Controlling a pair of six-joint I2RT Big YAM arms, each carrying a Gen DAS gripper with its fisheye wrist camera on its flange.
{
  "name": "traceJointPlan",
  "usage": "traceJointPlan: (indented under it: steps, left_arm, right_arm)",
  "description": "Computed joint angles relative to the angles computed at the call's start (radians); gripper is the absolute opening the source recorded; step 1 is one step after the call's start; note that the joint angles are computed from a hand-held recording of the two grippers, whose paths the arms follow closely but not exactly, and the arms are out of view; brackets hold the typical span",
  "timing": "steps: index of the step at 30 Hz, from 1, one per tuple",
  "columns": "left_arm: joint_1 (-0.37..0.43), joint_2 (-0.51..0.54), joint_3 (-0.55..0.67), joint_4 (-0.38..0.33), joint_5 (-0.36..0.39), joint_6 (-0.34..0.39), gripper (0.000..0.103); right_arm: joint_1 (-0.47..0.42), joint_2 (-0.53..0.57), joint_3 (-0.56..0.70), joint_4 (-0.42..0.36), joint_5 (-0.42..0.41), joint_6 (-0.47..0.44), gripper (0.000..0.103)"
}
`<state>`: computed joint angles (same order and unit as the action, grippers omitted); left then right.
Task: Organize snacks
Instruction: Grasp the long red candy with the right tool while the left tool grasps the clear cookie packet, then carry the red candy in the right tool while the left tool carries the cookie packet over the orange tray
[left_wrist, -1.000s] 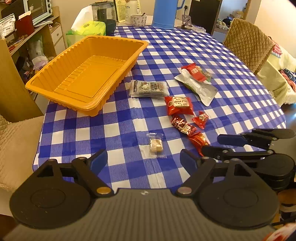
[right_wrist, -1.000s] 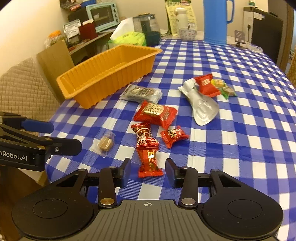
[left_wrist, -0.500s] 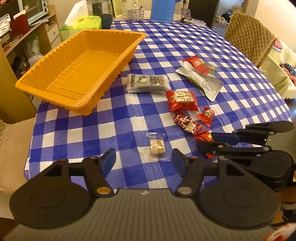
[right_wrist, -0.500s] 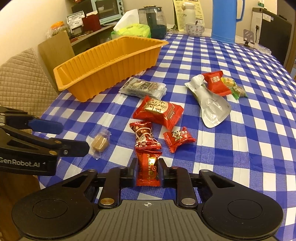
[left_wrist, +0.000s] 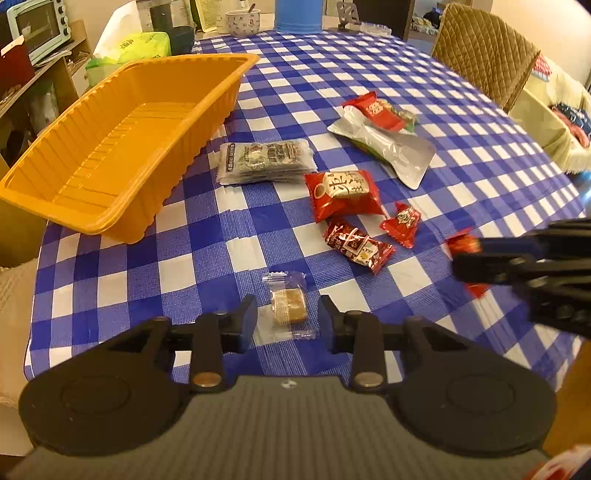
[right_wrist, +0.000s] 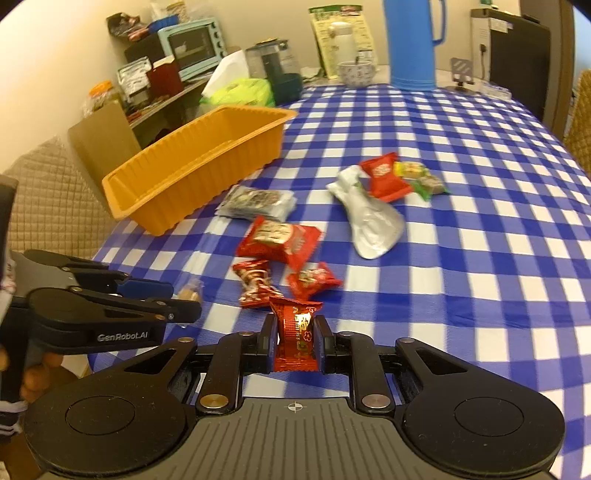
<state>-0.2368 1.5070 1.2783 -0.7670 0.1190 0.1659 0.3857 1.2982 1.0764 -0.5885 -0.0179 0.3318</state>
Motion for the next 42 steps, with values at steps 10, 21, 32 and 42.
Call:
traceJointPlan:
  steps: [10, 21, 32, 42]
  left_arm:
    - [-0.02, 0.013, 0.008, 0.014, -0.038, -0.033, 0.018]
    - [-0.042, -0.092, 0.004, -0.03, -0.062, -0.113, 0.018]
    - [0.009, -0.11, 0.116, -0.124, -0.075, -0.119, 0.018]
    - [0.163, 0.048, 0.34, -0.193, 0.05, 0.055, 0.018]
  right_arm:
    - [-0.067, -0.093, -0.062, -0.041, -0.028, 0.001, 0.02]
    - [-0.102, -0.116, -0.029, -0.071, -0.111, -0.061, 0.021]
    - [-0.061, -0.037, 0.107, -0.083, -0.173, -0.02, 0.021]
    - [0.067, 0.18, 0.371, -0.082, -0.087, 0.111, 0.021]
